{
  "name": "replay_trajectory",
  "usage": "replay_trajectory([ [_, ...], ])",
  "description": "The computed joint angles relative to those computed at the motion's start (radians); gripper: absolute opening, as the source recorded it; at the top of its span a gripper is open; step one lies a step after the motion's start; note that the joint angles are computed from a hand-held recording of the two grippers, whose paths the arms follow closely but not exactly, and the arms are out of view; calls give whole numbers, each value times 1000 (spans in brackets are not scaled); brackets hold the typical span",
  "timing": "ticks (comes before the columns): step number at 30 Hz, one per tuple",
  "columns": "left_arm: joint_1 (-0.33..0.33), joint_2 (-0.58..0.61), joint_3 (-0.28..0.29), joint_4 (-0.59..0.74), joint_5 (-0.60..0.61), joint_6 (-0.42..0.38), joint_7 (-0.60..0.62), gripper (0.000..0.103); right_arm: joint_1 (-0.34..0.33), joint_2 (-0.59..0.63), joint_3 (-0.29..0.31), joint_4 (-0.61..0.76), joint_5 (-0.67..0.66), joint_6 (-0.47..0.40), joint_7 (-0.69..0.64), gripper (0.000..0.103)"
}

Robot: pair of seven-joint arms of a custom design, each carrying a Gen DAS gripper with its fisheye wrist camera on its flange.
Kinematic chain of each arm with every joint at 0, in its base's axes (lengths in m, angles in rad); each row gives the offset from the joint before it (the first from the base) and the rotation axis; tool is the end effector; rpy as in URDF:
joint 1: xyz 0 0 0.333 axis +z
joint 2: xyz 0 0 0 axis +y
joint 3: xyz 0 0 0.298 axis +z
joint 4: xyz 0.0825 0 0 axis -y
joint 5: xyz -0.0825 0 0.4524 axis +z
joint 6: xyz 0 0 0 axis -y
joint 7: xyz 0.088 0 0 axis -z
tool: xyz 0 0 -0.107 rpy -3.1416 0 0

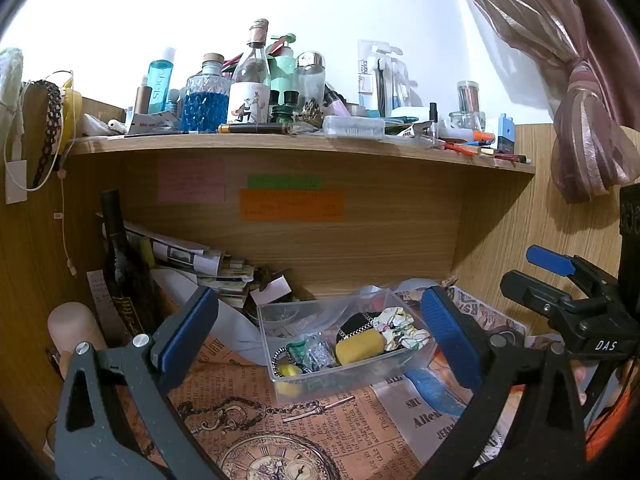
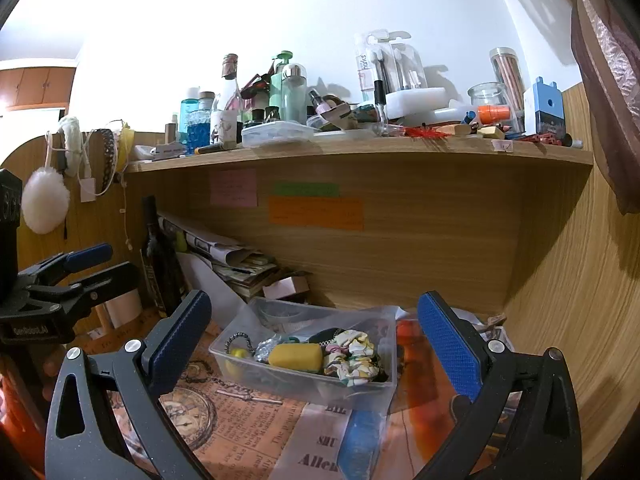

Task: Organize soft objects

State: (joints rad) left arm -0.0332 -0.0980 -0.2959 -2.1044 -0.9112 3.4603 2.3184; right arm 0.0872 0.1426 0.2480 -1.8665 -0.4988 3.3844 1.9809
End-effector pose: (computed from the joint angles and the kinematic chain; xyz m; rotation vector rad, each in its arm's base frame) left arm 0.5923 -0.1103 0.5554 -1.3793 1.3995 -1.1680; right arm 0.6317 0.2663 0.5569 -1.5857 0.9691 -0.8003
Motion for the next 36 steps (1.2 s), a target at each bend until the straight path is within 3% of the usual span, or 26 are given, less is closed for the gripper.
replay_trajectory([
  [3,2,1,-4,3,-14,0,14,103,0,0,-1,1,-1,0,1,103],
  [7,-2,2,-4,8,-35,2,33,103,-48,5,40,8,-55,0,47,103],
  [11,-10,3,10,4,-10,-7,9,103,-13,3,10,6,-27,0,29,103],
  [22,0,5,12,-4,44,-17,-42,103,-3,6,4,7,-4,-2,11,103],
  [23,19,9,-17,9,-14,-12,12,103,1,5,0,6,2,-2,7,103],
  [28,5,10,0,8,-2,-15,3,103,14,3,-8,3,25,-4,-13,103],
  [36,4,15,3,13,-10,-21,8,103,-25,12,30,11,-7,-6,13,103],
])
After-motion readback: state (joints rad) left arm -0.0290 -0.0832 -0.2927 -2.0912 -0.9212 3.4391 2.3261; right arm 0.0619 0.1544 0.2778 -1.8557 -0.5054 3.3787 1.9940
